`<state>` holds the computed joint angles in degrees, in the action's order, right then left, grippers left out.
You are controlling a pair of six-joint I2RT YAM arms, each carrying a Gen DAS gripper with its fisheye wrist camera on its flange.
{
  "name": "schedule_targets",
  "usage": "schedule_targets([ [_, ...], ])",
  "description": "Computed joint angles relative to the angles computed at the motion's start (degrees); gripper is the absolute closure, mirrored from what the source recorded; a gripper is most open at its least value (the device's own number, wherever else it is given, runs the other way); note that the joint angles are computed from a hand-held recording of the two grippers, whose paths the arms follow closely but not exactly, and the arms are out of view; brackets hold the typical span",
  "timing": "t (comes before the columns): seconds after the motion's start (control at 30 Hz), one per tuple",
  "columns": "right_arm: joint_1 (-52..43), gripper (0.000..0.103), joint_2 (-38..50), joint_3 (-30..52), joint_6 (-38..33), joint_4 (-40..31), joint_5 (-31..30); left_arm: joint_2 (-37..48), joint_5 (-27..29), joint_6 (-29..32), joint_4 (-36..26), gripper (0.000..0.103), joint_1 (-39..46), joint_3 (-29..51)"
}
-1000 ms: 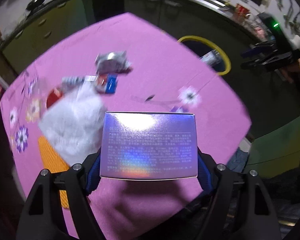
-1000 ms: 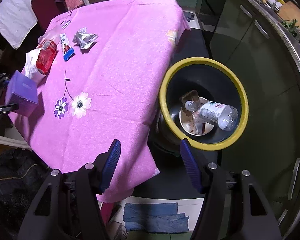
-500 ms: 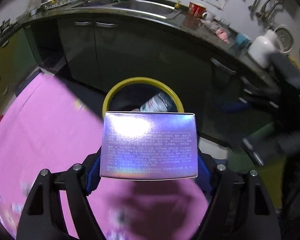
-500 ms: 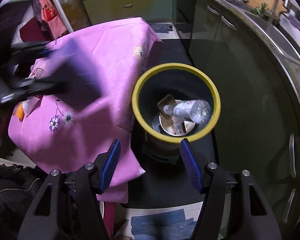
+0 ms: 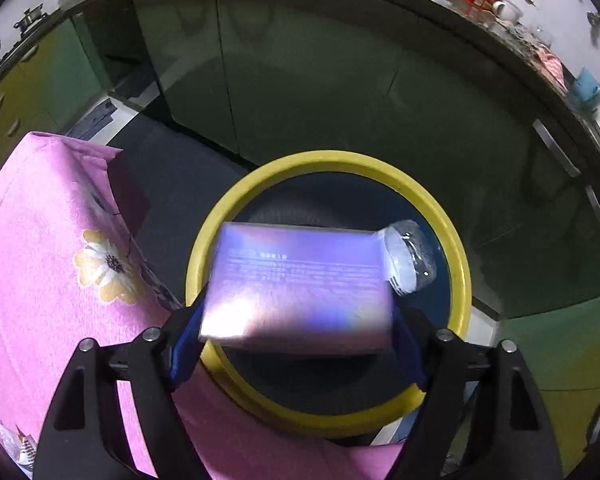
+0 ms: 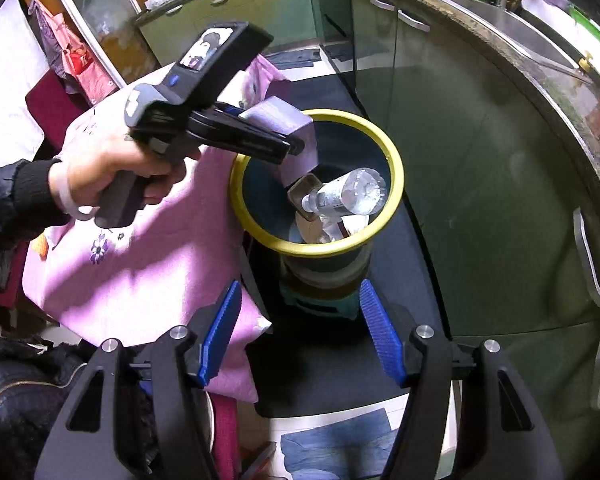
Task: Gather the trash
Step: 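Carry the lavender box over the bin and open the left gripper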
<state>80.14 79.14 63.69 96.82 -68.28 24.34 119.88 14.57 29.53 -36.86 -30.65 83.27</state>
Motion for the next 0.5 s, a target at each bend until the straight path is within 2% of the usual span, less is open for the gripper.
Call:
schedule_targets([
  [0.07, 0.7, 0.041, 0.5, 1.0, 0.9, -1.1, 0.3, -1.0, 0.9, -0.2, -0.8, 0.025, 0.3, -0.2],
  [0.13, 1.5, 0.041, 1.2, 2.3, 1.8, -2.5, 0.7, -3.4, 2.7, 1.3, -4.1, 0.025, 1.8, -0.2],
  [0.23, 2.0, 0.041, 2.1, 3.7, 2.2, -3.1, 1.2, -9.7, 7.3, 5.5, -11.8, 0.025, 6.6, -0.2],
  [0.3, 2.0, 0.041, 2.7, 3.9, 1.5, -2.2, 1.5, -16.2, 11.9, 11.8, -18.9, 0.025, 12.9, -0.3],
  [0.33, 1.5, 0.041, 3.2, 4.0, 0.3, -1.2, 1.5, -18.6, 13.3, 14.1, -20.4, 0.024, 15.4, -0.8],
  [0.4, -0.1, 0.041, 4.9, 5.0, -3.5, 1.4, 1.5, -22.8, 17.4, 22.8, -27.7, 0.020, 25.4, 1.1],
  [0.5, -4.5, 0.041, 9.7, 9.0, -13.5, 7.1, 1.4, -21.3, 21.9, 34.6, -38.8, 0.017, 39.3, 8.7],
])
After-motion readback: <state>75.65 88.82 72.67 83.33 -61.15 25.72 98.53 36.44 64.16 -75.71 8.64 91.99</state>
